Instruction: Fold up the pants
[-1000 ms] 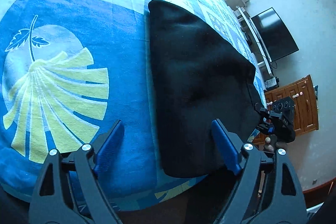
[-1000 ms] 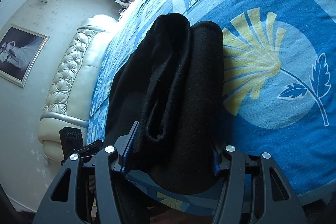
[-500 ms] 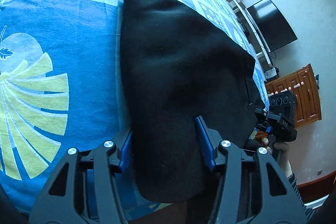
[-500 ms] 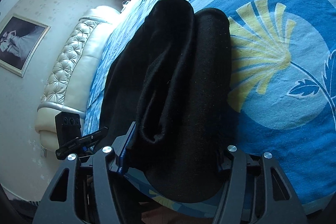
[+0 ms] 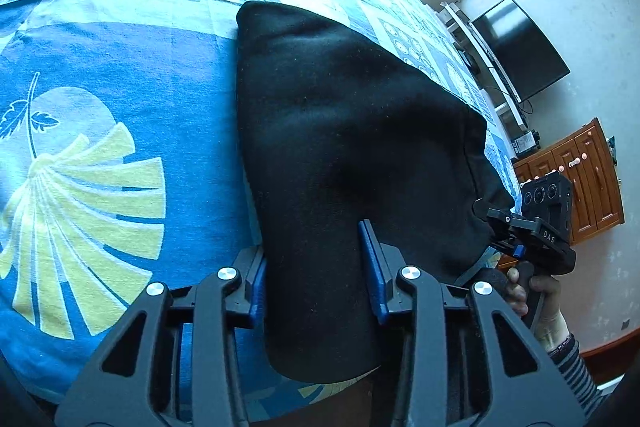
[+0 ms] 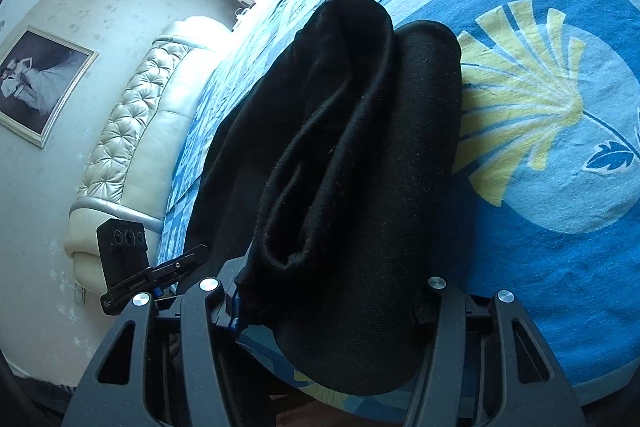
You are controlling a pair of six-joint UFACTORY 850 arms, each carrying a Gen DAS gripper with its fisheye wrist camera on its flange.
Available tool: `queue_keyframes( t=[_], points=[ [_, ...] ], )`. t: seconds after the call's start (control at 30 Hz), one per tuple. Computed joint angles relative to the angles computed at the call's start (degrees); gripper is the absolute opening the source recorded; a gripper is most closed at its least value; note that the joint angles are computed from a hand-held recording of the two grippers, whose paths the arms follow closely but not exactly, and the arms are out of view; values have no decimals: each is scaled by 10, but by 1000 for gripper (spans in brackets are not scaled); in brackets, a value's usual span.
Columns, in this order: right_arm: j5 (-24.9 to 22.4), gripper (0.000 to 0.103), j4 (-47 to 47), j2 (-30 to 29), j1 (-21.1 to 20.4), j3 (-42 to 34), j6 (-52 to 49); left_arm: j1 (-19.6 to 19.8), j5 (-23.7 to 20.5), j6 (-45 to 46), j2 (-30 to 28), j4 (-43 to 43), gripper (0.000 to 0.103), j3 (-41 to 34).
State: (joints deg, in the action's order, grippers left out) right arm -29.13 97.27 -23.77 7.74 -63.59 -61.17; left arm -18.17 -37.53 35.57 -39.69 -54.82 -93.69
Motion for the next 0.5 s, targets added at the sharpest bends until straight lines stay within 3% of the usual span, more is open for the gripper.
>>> queue_keyframes(
  t=[0.5],
  points=[
    [-30, 55, -25, -70, 38, -81, 25, 47, 28, 39, 52, -52, 38, 78]
  ],
)
